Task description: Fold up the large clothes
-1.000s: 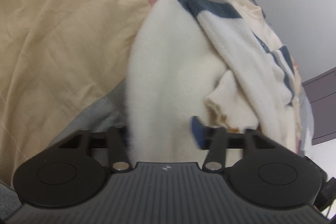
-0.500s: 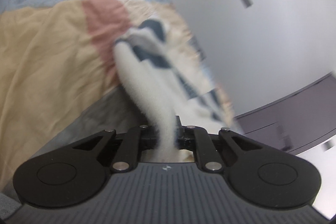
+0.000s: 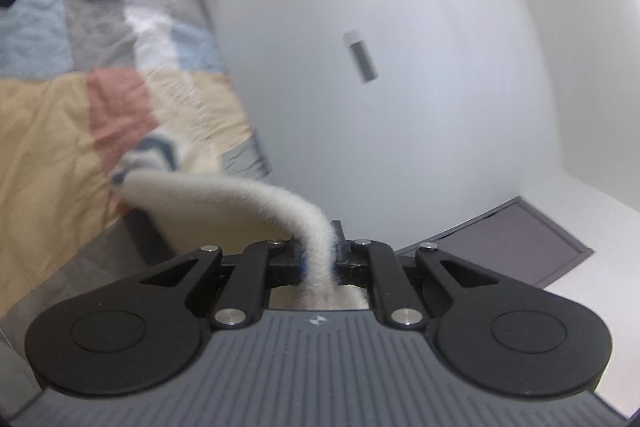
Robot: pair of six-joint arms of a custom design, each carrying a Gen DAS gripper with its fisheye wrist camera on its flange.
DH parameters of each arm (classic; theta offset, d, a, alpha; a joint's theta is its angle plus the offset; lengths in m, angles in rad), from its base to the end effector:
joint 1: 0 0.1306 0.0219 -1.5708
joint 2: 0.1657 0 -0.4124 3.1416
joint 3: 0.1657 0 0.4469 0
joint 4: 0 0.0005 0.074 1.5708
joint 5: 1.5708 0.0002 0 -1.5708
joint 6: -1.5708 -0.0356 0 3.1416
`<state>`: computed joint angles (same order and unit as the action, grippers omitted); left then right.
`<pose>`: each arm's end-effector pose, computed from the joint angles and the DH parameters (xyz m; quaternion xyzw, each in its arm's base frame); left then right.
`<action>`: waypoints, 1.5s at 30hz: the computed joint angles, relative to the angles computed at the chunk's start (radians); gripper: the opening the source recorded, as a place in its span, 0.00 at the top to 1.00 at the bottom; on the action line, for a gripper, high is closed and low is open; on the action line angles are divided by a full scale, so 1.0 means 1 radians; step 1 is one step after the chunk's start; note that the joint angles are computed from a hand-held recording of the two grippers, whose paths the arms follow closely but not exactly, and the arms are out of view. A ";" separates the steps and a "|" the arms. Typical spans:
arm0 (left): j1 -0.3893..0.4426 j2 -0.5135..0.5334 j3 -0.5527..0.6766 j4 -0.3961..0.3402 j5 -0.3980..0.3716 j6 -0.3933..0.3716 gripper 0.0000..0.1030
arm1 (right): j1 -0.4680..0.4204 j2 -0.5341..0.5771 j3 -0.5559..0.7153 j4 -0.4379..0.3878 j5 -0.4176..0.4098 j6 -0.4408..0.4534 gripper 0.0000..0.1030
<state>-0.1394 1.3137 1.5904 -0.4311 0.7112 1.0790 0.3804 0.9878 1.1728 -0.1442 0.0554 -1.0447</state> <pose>0.5056 -0.0949 0.6476 -0.1204 0.7374 -0.5658 0.3488 0.3756 0.1475 0.5941 0.2446 0.6479 0.4569 0.5582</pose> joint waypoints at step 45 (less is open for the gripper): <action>-0.129 0.845 0.834 -0.440 -0.348 -0.422 0.88 | -0.249 0.520 0.251 -0.271 0.078 -0.077 0.83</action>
<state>-0.2686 2.1583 2.4249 -0.8712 0.3636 0.6575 0.1315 1.5078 1.4239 -0.4149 0.1338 -1.1212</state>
